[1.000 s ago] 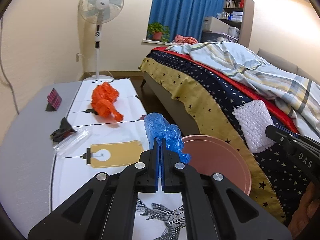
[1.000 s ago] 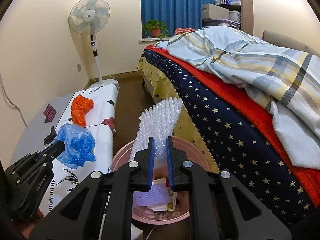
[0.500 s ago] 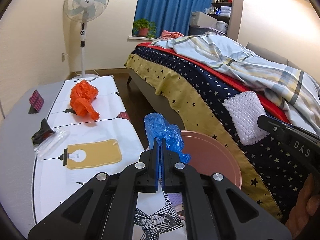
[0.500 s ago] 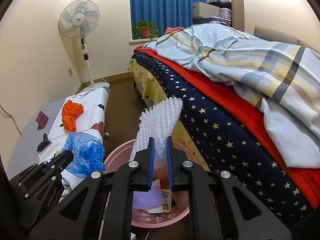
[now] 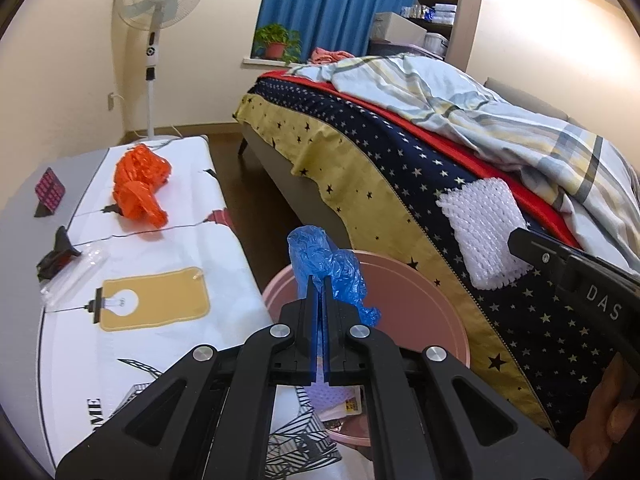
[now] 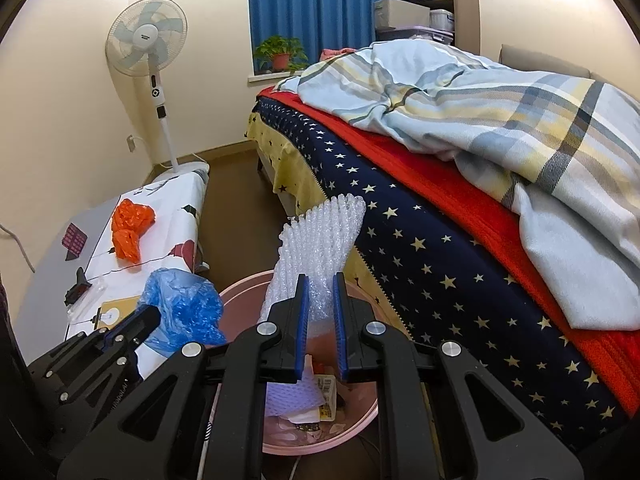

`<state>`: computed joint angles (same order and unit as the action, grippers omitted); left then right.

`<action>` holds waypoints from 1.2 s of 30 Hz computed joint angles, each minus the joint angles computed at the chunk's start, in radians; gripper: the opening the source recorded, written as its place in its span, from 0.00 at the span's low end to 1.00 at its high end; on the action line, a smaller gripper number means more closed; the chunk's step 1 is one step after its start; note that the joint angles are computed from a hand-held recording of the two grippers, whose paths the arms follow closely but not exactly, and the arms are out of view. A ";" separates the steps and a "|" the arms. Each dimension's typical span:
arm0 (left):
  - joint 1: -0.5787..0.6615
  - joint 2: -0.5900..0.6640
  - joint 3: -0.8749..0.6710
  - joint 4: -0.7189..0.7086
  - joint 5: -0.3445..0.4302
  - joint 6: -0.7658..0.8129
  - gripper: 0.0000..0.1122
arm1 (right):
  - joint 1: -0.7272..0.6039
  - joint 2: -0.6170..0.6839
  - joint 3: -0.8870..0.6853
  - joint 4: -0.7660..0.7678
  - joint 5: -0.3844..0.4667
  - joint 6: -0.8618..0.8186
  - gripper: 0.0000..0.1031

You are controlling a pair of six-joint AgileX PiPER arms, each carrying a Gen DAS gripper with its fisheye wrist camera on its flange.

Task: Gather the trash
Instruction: 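Open both grippers to drop the blue bag and bubble wrap into the bin, then move both grippers back to the board toward the black cloth and orange bag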

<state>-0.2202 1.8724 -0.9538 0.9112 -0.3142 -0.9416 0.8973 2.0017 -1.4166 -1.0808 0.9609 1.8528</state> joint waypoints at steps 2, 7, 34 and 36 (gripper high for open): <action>-0.002 0.006 -0.005 0.026 -0.003 -0.026 0.01 | -0.001 0.001 0.000 0.001 0.001 0.003 0.16; 0.009 0.029 -0.029 0.212 -0.037 -0.204 0.05 | -0.006 0.000 0.006 0.008 0.008 0.018 0.29; 0.143 -0.113 0.131 0.049 -0.033 -0.010 0.32 | 0.053 -0.004 0.006 -0.082 -0.009 0.096 0.50; 0.173 -0.119 0.143 0.045 -0.037 0.004 0.32 | 0.061 0.006 -0.007 -0.091 -0.023 0.093 0.50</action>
